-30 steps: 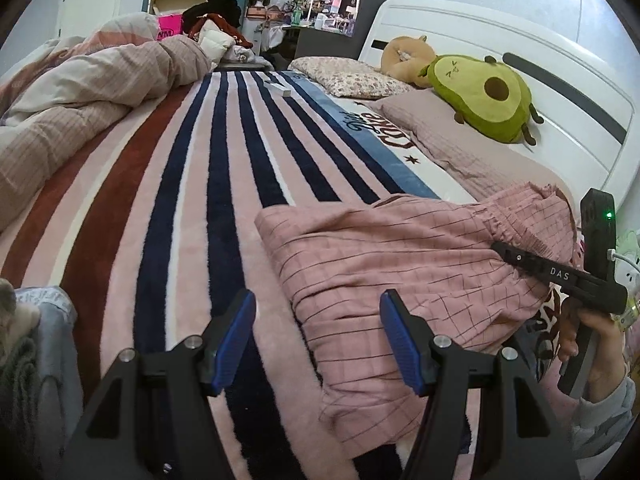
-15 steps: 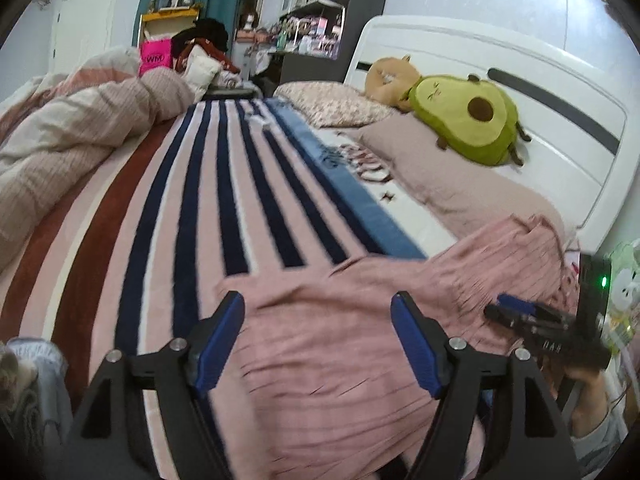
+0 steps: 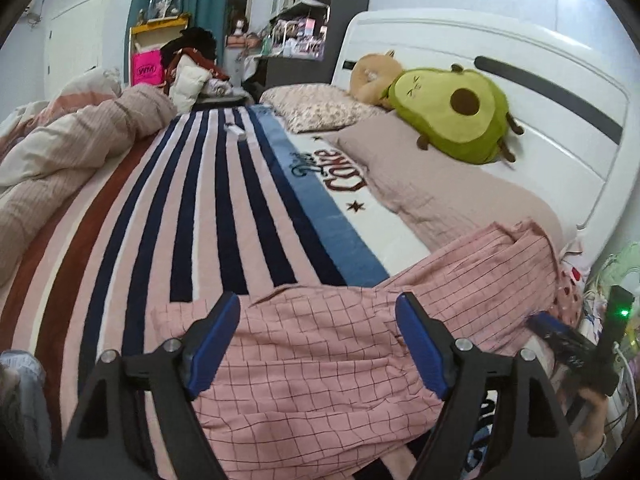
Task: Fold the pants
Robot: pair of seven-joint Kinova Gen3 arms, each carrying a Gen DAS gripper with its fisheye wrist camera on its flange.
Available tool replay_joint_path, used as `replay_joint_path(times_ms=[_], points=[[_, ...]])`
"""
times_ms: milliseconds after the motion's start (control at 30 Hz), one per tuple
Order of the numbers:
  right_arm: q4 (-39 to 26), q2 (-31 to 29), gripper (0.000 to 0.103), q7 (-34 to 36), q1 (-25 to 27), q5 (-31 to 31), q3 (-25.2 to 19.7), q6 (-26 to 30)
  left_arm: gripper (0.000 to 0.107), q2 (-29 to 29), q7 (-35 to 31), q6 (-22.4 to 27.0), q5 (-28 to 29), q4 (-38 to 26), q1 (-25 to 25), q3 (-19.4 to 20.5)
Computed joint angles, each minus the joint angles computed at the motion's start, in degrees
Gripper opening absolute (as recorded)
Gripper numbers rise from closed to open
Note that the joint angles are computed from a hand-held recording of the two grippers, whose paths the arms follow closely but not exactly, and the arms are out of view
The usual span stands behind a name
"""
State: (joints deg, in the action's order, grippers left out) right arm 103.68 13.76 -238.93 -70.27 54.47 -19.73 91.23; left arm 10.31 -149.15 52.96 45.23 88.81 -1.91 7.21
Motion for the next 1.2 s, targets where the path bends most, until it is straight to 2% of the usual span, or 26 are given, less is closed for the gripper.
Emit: replay_joint_path(times_ms=[100,200,267,333,400,467,500,533,567,633,667,767,867,933,967,1000,1033,1200], points=[[1.86,-0.54,0.082,-4.22,-1.04,-3.04,-0.39,2.52,0.077,0.24,3.92,-1.64,-3.22,-0.16,1.72,-0.11],[5.81,-2.44,0.082,-9.19,-0.56,-4.96,-1.16,0.56,0.077,-0.18,5.78,-3.65,-4.79,0.37,2.68,0.28],[9.11,-3.83,0.084,-12.74,-0.27,-3.95,-2.07,-1.91,0.077,-0.54,6.40,-4.59,-5.66,0.81,3.13,0.46],[11.83,-4.71,0.090,-15.08,-0.10,-1.71,-3.03,-3.24,0.077,-0.85,7.06,-5.20,-6.41,1.06,3.52,0.57],[13.90,-5.83,0.089,-14.87,1.19,-0.54,-3.47,-5.04,0.077,-1.03,8.09,-5.03,-7.35,0.84,3.92,0.62],[15.05,-6.45,0.072,-13.89,2.72,-0.12,-3.65,-6.21,0.077,-1.52,7.81,-5.32,-7.45,1.01,4.04,0.76],[14.91,-6.34,0.054,-13.61,3.92,-0.44,-4.29,-6.21,0.077,-1.75,7.47,-5.81,-7.36,1.34,4.14,0.81],[15.18,-6.32,0.041,-14.26,4.06,0.09,-4.62,-6.18,0.077,-1.90,7.44,-6.44,-7.61,1.66,4.42,0.83],[15.98,-6.56,0.035,-15.84,3.14,1.55,-4.44,-6.38,0.077,-1.78,7.67,-6.69,-8.07,1.60,4.69,0.82],[17.65,-6.80,0.014,-18.78,2.51,4.60,-5.32,-6.69,0.077,-1.48,8.38,-6.57,-8.72,1.34,4.95,0.79],[17.75,-6.46,0.009,-18.85,2.17,5.73,-5.67,-5.91,0.077,-1.31,8.14,-6.07,-8.10,1.16,4.62,0.83],[16.52,-5.36,0.007,-18.61,0.97,6.68,-6.14,-2.82,0.077,-1.65,5.76,-6.63,-5.68,1.88,3.69,0.96],[16.44,-5.52,0.007,-20.00,0.01,7.48,-6.30,-1.75,0.077,-2.06,3.46,-9.12,-5.26,2.86,3.81,0.90],[16.81,-6.86,0.018,-19.60,0.95,6.67,-6.04,-3.72,0.077,-1.77,3.57,-9.85,-5.47,2.56,3.74,0.64],[16.54,-6.98,0.027,-19.25,1.42,5.80,-5.98,-3.98,0.077,-1.49,3.62,-9.56,-5.02,2.27,3.41,0.57],[16.24,-7.39,0.055,-18.23,2.56,4.35,-6.10,-4.23,0.077,-1.20,3.67,-9.10,-4.54,1.97,2.98,0.50],[15.37,-7.15,0.074,-17.57,2.64,2.61,-5.63,-3.54,0.077,-0.89,3.73,-8.63,-4.08,1.64,2.54,0.43],[15.05,-8.50,0.075,-18.49,4.33,-0.73,-5.34,-2.44,0.077,-0.16,2.06,-8.07,-1.14,1.33,0.33,0.34]])
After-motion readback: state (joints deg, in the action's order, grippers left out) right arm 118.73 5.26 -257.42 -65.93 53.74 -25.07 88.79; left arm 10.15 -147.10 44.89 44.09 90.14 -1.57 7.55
